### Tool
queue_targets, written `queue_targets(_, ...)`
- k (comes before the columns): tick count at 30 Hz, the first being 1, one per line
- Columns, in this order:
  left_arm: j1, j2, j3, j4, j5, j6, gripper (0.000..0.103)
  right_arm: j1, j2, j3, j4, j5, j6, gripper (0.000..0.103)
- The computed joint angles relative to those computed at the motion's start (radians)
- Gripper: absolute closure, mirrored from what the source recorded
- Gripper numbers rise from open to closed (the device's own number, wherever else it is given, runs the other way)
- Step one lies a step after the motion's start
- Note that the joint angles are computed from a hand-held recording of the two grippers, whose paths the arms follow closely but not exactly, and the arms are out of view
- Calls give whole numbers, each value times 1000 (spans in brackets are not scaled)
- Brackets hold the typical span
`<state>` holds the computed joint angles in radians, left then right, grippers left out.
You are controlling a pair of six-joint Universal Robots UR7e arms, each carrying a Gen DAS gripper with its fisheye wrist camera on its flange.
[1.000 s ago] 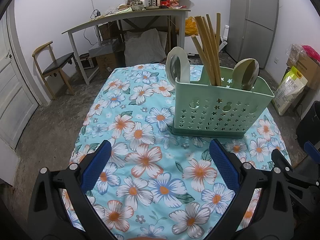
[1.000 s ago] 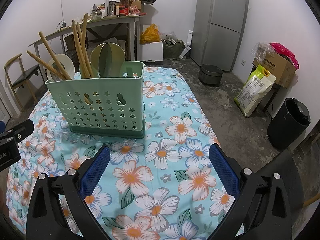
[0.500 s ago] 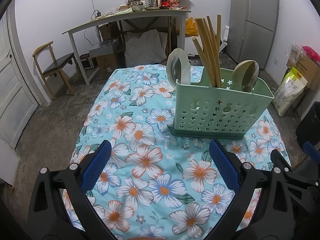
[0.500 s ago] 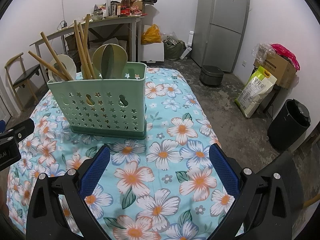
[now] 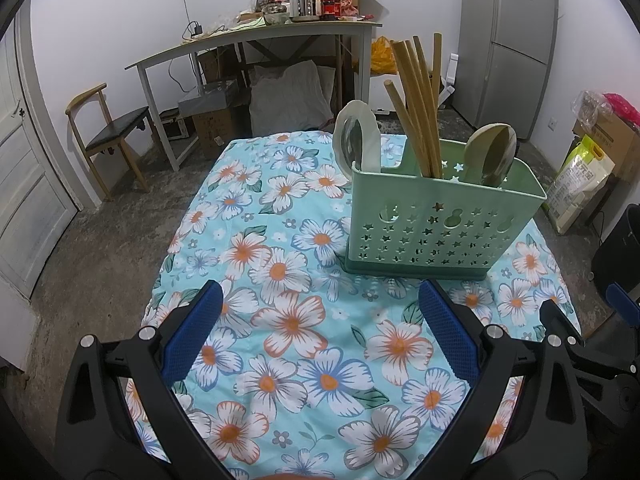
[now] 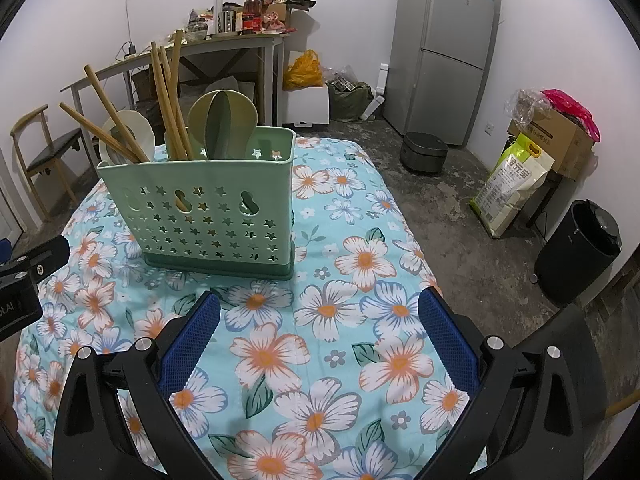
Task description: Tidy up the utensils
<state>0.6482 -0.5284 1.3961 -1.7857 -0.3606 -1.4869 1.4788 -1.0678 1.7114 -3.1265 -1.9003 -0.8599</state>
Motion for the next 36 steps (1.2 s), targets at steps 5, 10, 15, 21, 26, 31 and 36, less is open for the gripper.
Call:
queue_targets(5,0,-1,0,3,0,-1,9,0,1,0,0,-1,1,7)
queue_targets(10,0,0,0,2,-2,-1,9,0,1,1,-2,-2,0,7)
queue_targets(15,0,-1,0,2,-1,-1,9,0,1,-1,4,0,0,7)
queue_targets(21,0,-1,-1,4,0,-1,8,-1,0,-2,7,0,1,7)
queue_targets(26,0,-1,-1,2,0,-1,8,-1,-1,-1,10,1,2,7)
queue_targets(31,0,0,-2,3,1,0,8,-2,0,-1,10,1,0,7)
queue_targets(36,0,0,-2,2,-1,0,8,-1,0,-3,11,0,1,7)
